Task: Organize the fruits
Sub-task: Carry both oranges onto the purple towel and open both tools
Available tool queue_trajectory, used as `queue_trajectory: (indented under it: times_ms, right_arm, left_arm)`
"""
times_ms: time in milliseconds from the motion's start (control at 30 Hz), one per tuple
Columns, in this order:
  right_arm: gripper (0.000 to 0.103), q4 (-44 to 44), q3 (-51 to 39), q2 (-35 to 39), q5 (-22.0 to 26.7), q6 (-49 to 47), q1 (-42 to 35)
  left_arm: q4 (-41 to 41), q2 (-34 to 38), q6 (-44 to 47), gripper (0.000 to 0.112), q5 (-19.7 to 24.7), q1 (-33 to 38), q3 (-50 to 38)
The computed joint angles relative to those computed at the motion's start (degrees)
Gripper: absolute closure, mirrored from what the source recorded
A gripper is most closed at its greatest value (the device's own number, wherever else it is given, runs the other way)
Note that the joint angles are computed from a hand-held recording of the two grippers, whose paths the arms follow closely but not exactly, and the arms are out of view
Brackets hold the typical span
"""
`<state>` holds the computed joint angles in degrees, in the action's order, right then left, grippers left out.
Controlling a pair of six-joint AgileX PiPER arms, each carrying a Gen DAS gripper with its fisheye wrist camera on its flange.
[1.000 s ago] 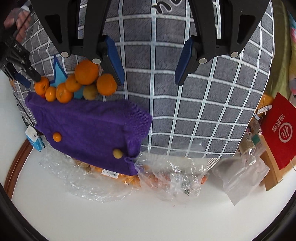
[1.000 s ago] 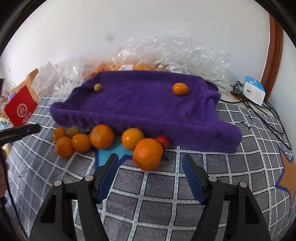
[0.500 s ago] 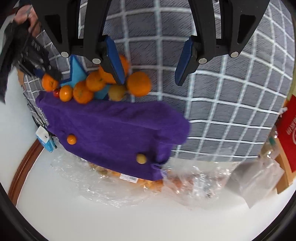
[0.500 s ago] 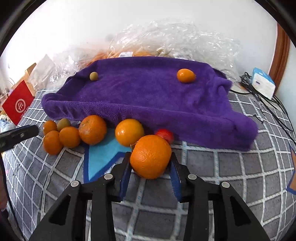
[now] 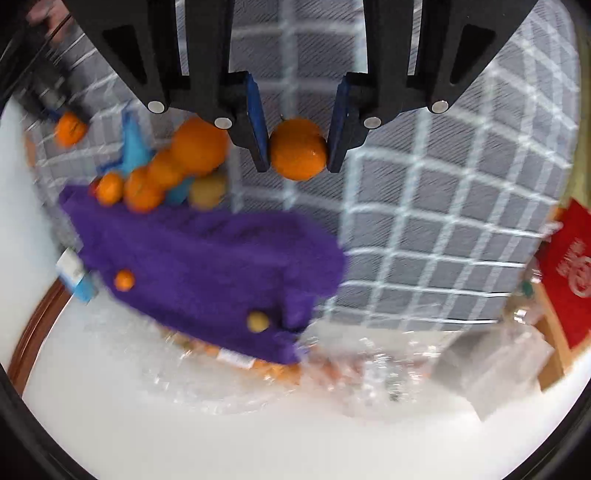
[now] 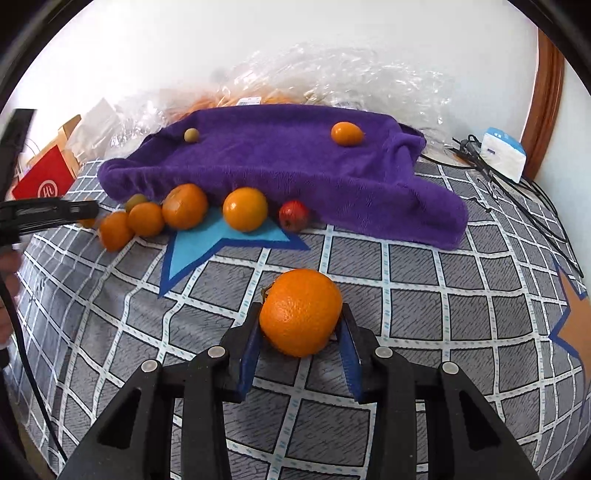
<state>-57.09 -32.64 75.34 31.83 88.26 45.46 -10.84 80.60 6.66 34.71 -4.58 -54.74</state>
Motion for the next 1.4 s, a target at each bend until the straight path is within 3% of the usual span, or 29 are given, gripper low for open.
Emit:
queue_trajectory:
  times_ms: [67, 200, 400, 567, 833, 1033, 1233, 1400]
  right_arm:
    - [0.064, -1.4, 0.0, 0.5, 0.1, 1.3, 0.1]
    - [0.063, -2.2, -1.3, 2.0, -0.5, 2.3, -0.9]
    - [0.064, -4.2, -1.5, 2.8, -0.4, 5.0, -1.3]
    - [0.064, -4.8, 0.3, 0.7, -3.4, 5.8, -2.9]
    - [0.064, -5.4, 1.0, 0.1, -3.7, 8.8, -3.6]
    - [0.065, -9.3, 2.6, -1.9, -3.6, 14.8, -3.7]
    - [0.065, -10.5, 3.1, -2.7, -2.2, 17.2, -3.0]
    - [0.065, -11.2, 3.4, -3.2, -1.5, 18.0, -2.2]
  left_arm:
    - [1.0, -2.1, 1.9, 0.082, -1.1, 0.2, 3.0]
    - [-8.4, -2.8, 12.4, 0.082, -5.0, 2.3, 7.6]
    - [-5.8, -4.4, 9.8, 0.082, -12.9, -0.4, 11.9]
    - [-15.0, -4.7, 18.4, 0.082, -11.4, 2.4, 12.0]
    - [-18.1, -5.0, 20.4, 0.082, -11.2, 3.0, 12.5]
    - [-30.1, -4.7, 31.3, 0.083, -9.1, 6.8, 13.1]
    - [-47.4, -6.0, 48.2, 0.083, -4.3, 13.4, 15.6]
    - [-52.3, -8.2, 52.2, 0.083, -4.5, 15.1, 17.8]
